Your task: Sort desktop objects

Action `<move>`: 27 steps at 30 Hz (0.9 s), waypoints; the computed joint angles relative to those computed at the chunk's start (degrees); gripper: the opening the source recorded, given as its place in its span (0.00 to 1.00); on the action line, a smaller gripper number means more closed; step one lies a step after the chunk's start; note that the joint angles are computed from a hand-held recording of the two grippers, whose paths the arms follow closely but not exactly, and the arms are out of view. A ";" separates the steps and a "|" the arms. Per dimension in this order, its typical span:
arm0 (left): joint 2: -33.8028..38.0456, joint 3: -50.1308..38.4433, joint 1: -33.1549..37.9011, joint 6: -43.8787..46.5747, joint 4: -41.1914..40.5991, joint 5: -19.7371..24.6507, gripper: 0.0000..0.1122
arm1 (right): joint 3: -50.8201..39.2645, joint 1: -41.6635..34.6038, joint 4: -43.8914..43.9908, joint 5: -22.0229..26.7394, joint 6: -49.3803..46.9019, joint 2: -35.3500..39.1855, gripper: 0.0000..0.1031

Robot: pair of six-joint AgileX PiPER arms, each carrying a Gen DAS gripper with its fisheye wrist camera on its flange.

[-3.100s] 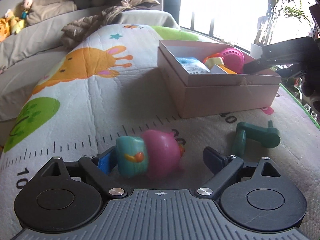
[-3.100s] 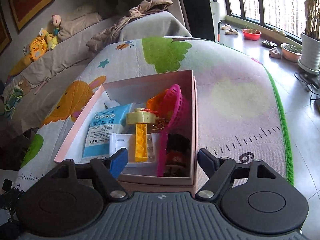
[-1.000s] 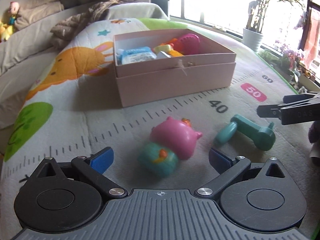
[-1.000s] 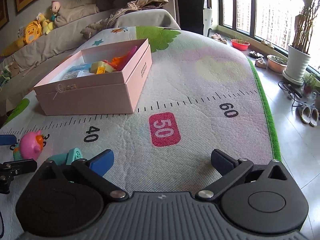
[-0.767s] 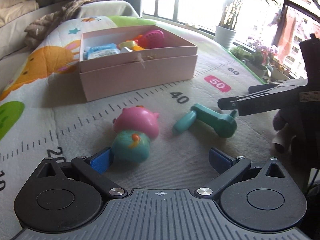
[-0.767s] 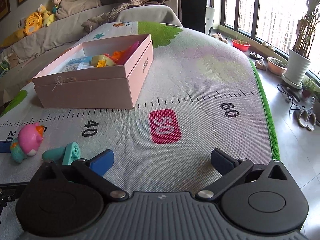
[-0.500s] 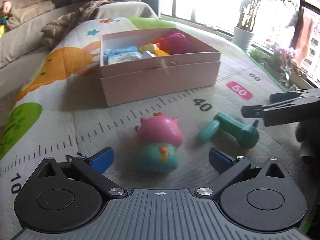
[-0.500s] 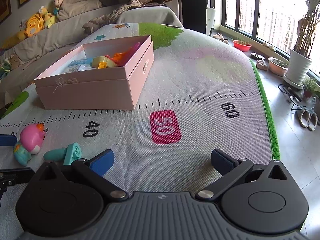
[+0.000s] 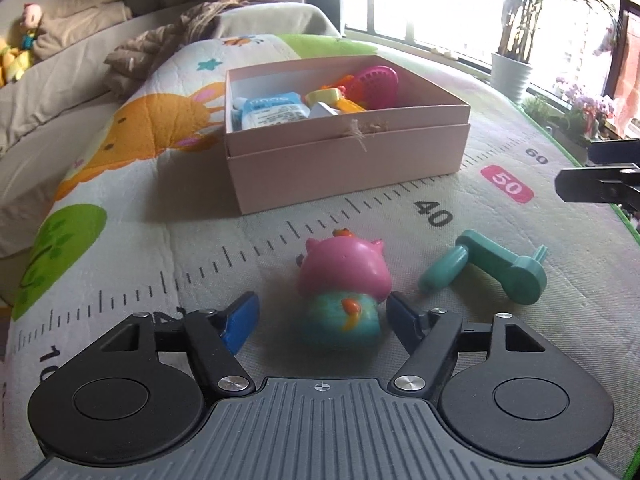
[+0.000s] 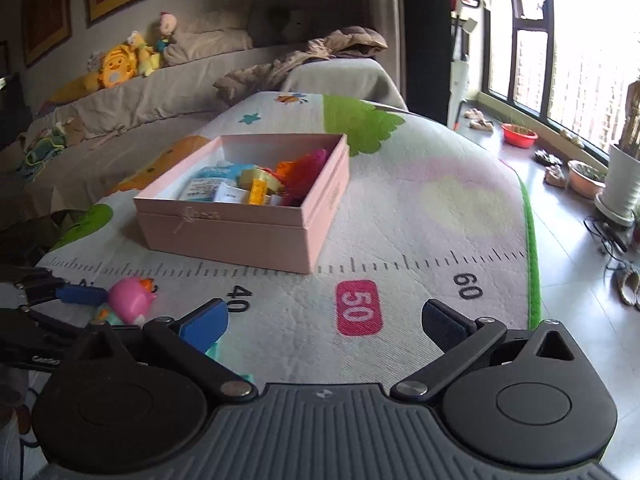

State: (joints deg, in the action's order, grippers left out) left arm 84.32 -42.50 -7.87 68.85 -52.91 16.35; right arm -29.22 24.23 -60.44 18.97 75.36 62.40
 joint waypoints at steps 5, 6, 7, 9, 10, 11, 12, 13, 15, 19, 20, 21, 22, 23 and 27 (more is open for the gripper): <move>-0.25 -0.08 2.31 -0.94 1.39 -0.23 0.69 | -2.14 7.71 -0.78 -0.99 -4.79 3.24 0.77; -0.39 -0.05 2.75 -0.95 1.62 -0.03 0.70 | -3.41 8.40 1.54 -0.95 -7.60 5.61 0.63; -0.65 0.05 3.23 -0.70 1.66 0.17 0.71 | -4.62 8.82 3.48 -0.87 -9.84 7.96 0.53; -1.00 0.18 4.07 -0.25 1.46 0.81 0.74 | -6.40 9.04 4.13 -1.10 -10.92 12.05 0.47; -1.05 0.08 4.47 -0.15 1.37 1.34 0.74 | -7.06 8.77 4.63 -1.59 -11.62 13.59 0.41; -1.06 -0.01 4.65 -0.22 1.35 1.68 0.74 | -7.93 8.17 7.43 -2.11 -14.61 14.98 0.38; -1.05 -0.16 4.70 -0.39 1.42 1.97 0.74 | -8.73 7.51 11.75 -2.38 -18.79 15.93 0.29; -1.00 -0.32 4.53 -0.45 1.36 2.19 0.74 | -9.18 6.81 15.96 -2.71 -22.93 16.43 0.21; -0.87 -0.62 3.70 -0.32 0.94 2.40 0.74 | -8.95 6.09 20.32 -2.95 -27.39 16.07 0.16; 0.46 -2.05 0.35 -2.93 2.50 2.07 0.69 | -7.54 6.02 21.80 -1.54 -28.35 13.23 0.11; 0.79 -2.33 -0.50 -3.55 3.01 1.78 0.67 | -7.36 5.86 22.60 -1.00 -28.88 12.58 0.11; 1.05 -2.47 -1.24 -3.71 3.12 1.40 0.65 | -7.14 5.77 23.10 -0.30 -29.00 11.83 0.11; 1.28 -2.63 -1.92 -4.29 3.63 1.00 0.64 | -6.89 5.66 23.38 0.13 -29.10 11.27 0.11; 1.48 -2.67 -2.75 -5.83 4.92 0.15 0.62 | -6.67 5.56 23.49 0.62 -29.04 10.74 0.11; 0.75 -2.07 -3.47 -6.96 6.02 -0.52 0.47 | -6.14 5.15 24.36 2.15 -29.35 8.70 0.11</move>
